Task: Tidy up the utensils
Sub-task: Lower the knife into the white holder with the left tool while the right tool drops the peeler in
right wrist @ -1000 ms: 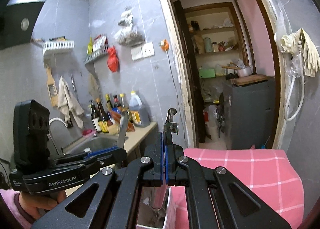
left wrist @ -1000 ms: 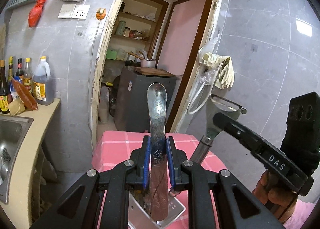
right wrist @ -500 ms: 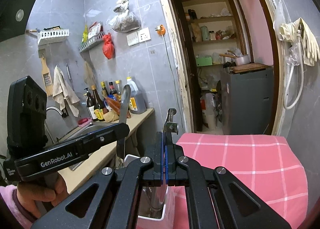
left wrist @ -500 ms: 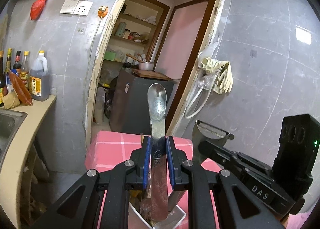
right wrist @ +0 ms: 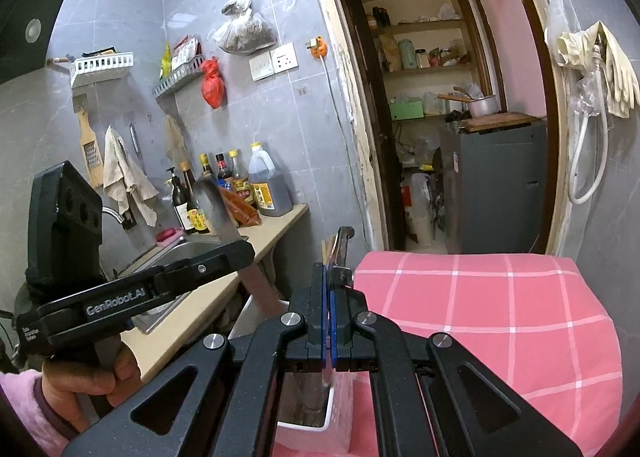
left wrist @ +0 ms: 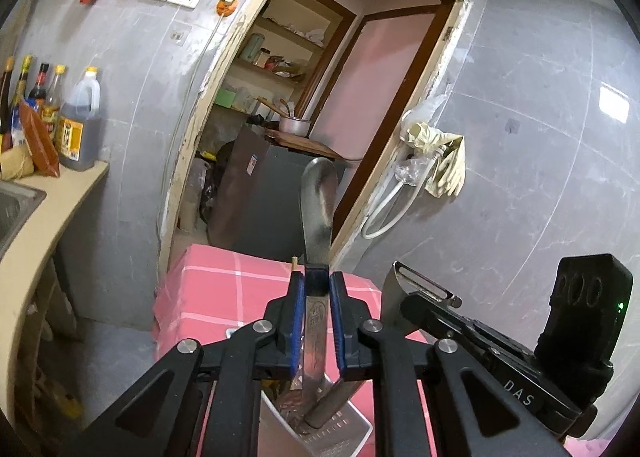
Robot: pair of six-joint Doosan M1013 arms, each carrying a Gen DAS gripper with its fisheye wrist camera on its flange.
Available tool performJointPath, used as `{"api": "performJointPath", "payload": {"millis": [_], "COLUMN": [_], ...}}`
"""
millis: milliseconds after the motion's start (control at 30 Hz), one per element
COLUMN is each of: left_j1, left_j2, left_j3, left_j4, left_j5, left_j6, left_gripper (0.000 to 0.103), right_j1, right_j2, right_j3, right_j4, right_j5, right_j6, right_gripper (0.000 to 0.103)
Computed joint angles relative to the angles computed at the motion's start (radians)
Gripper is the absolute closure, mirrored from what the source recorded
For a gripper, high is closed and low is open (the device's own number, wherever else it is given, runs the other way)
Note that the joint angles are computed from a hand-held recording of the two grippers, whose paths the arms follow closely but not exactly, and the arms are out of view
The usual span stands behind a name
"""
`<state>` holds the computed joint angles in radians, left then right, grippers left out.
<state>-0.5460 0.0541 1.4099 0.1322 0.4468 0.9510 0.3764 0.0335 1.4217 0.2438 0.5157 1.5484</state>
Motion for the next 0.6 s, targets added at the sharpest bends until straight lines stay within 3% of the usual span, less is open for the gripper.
{"api": "performJointPath", "payload": {"millis": [467, 600], "left_j1": [0.005, 0.009], "left_j2": [-0.005, -0.009], "left_j3": [0.009, 0.011], "left_j4": [-0.086, -0.107], "left_j5": [0.081, 0.106], "left_j6": [0.088, 0.098], "left_gripper": [0.097, 0.097], "right_j1": [0.006, 0.009], "right_j2": [-0.008, -0.009], "right_j3": [0.025, 0.030], "right_j4": [-0.003, -0.025], "right_j5": [0.068, 0.099], "right_j6": [0.031, 0.071], "right_gripper": [0.101, 0.094]}}
